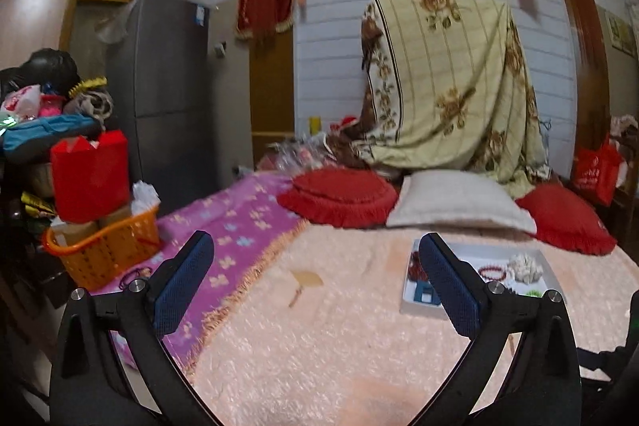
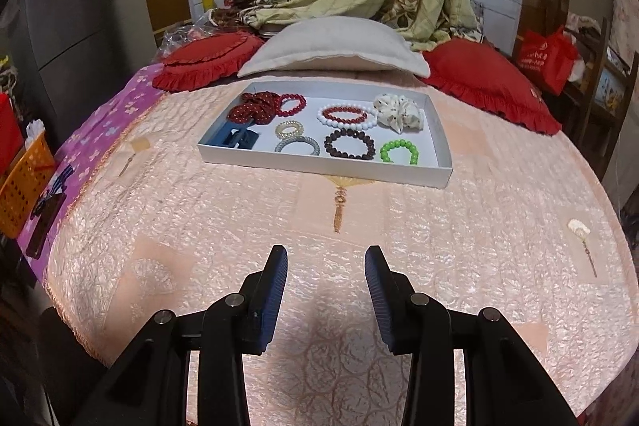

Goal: Organize jewelry

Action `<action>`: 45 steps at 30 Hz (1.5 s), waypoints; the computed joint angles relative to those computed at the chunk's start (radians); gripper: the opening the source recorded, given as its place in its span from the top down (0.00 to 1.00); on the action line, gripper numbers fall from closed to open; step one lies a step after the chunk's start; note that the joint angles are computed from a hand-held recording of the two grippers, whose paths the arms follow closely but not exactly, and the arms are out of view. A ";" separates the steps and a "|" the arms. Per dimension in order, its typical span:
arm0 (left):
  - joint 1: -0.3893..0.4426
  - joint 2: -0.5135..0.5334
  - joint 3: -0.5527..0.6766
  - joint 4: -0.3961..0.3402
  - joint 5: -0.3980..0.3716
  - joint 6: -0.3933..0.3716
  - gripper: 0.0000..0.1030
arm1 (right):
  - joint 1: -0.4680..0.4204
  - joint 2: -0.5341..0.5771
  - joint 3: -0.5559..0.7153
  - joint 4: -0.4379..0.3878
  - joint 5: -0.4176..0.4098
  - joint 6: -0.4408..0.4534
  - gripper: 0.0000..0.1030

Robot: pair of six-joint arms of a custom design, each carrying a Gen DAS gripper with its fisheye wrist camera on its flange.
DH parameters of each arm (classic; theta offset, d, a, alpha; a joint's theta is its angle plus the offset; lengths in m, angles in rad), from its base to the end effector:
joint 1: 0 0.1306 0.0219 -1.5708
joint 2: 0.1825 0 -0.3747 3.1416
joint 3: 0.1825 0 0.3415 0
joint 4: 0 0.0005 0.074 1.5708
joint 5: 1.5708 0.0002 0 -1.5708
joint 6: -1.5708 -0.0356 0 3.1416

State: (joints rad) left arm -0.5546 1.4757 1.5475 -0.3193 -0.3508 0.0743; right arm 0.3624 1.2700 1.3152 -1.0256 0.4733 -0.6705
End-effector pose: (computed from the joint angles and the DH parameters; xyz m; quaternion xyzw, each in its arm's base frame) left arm 0.4307 -0.2530 0.5019 0.0806 0.7801 -0.0562 0.6179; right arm 0.3589 0.1182 0.4302 0.2101 0.9086 -0.0554 0.3567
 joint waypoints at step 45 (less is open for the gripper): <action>-0.125 0.234 0.302 -0.644 0.171 0.020 0.00 | -0.080 -0.080 -0.151 0.031 -0.022 -0.054 0.38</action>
